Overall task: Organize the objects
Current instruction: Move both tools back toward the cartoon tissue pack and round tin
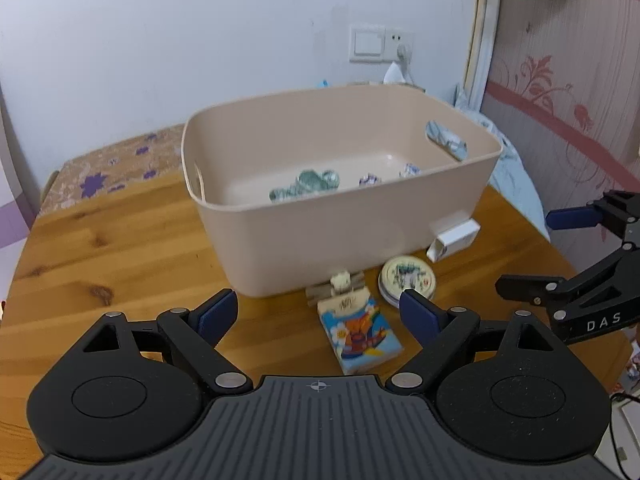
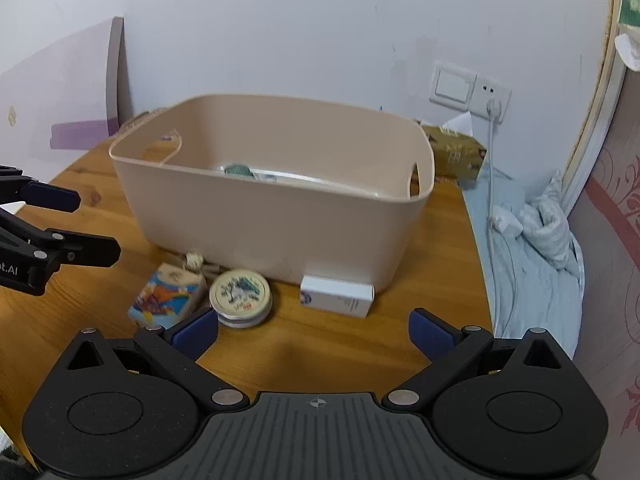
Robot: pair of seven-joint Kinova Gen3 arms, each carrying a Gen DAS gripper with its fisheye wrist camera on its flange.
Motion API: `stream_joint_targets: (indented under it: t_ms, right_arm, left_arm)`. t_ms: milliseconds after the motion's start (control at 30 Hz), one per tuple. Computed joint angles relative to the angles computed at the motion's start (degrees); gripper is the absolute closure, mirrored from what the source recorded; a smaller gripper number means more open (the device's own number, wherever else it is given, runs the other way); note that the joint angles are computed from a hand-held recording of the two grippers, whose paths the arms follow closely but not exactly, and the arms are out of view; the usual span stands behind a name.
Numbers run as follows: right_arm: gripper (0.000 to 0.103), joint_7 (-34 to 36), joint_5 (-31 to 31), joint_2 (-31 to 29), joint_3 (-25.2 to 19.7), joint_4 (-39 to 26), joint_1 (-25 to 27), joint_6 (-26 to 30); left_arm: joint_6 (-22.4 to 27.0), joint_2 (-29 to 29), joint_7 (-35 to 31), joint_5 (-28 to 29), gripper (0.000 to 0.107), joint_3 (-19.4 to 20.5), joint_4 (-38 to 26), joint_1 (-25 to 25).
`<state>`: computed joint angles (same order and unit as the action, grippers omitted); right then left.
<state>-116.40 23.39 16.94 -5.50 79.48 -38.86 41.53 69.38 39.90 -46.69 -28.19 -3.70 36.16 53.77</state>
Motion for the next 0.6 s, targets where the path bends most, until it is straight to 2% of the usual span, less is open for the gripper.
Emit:
stream_joint_targets:
  t_ms: [333,600]
  right_arm:
    - [0.000,0.24,-0.73,1.78,0.32,0.01,0.04,1.21]
    - [0.000,0.96,-1.29,4.67,0.76,-2.33,-0.76,3.48]
  left_arm:
    - [-2.75,1.23,2.03,2.86,0.018,1.04,2.84,-1.84]
    - [-0.42,4.37,2.09,4.70,0.018,1.00,-0.20,-2.86]
